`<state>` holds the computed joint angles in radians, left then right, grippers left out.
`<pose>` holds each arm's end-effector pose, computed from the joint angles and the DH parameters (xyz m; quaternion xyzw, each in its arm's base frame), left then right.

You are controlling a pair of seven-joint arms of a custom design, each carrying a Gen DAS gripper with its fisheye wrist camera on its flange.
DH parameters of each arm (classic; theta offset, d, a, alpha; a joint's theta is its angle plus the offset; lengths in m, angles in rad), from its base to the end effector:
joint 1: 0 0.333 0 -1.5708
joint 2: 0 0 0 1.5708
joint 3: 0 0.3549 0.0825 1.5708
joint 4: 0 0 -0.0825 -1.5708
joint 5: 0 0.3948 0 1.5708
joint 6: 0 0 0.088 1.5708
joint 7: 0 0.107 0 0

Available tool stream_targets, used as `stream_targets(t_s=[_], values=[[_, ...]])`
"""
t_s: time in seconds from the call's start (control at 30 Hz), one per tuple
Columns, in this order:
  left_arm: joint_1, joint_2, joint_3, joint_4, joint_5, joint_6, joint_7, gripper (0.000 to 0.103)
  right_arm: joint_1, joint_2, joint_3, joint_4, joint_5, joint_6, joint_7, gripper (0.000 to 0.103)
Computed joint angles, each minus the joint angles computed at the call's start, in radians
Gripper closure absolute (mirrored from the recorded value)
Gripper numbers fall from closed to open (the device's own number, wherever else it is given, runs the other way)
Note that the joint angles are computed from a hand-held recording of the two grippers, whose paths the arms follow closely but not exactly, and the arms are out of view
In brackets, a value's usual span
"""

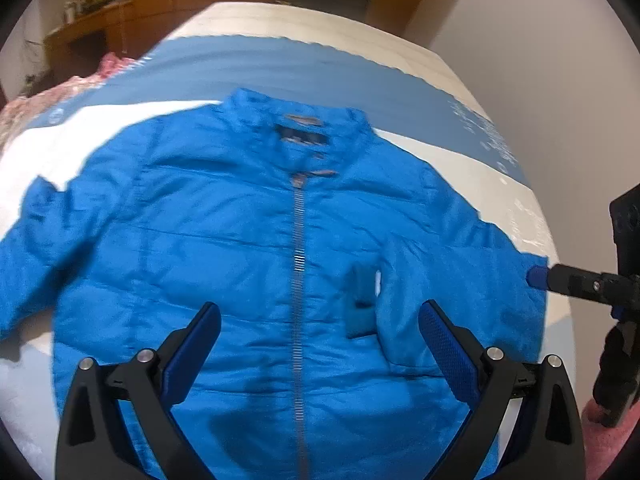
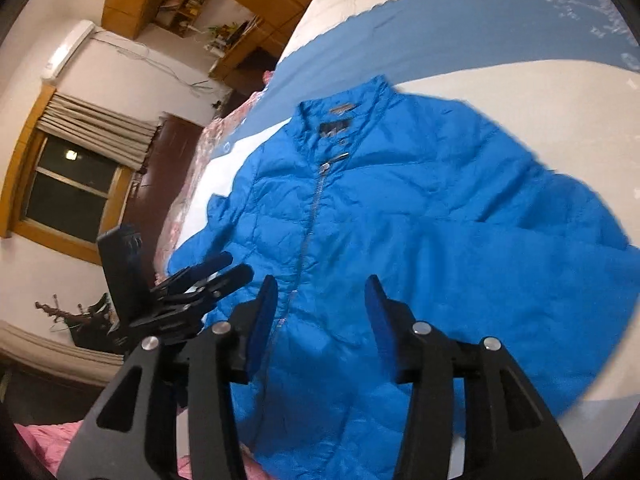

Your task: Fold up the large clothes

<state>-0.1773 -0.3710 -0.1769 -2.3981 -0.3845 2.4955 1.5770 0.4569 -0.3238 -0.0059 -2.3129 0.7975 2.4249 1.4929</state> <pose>0.4360 -0.1668 0.5349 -0.6446 0.7200 -0.2542 0.0377 0.4354 0.2137 0.5520 -0.6653 0.6478 0.1465 0.3409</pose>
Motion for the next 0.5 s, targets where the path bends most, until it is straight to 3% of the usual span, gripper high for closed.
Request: stream_targets(t_s=[0.1, 0.27, 0.43, 0.47, 0.5], values=[[-0.032, 0.051, -0.007, 0.028, -0.035, -0.029, 0.018, 0.004, -0.048, -0.061, 0.02, -0.049, -0.13, 0.008, 0.105, 0.057], [-0.062, 0.176, -0.031, 0.103, -0.056, -0.114, 0.012, 0.006, -0.073, -0.153, -0.006, -0.145, -0.239, 0.009, 0.21, 0.057], [-0.066, 0.209, -0.051, 0.114, -0.034, -0.086, -0.057, 0.051, -0.081, -0.212, -0.028, -0.213, -0.31, 0.024, 0.289, 0.057], [-0.074, 0.209, -0.036, 0.117, -0.094, -0.092, -0.02, 0.067, -0.077, -0.217, -0.034, -0.22, -0.316, 0.03, 0.297, 0.057], [-0.077, 0.206, -0.026, 0.118, -0.138, -0.098, 0.003, 0.076, -0.077, -0.224, -0.039, -0.228, -0.324, 0.036, 0.307, 0.057]])
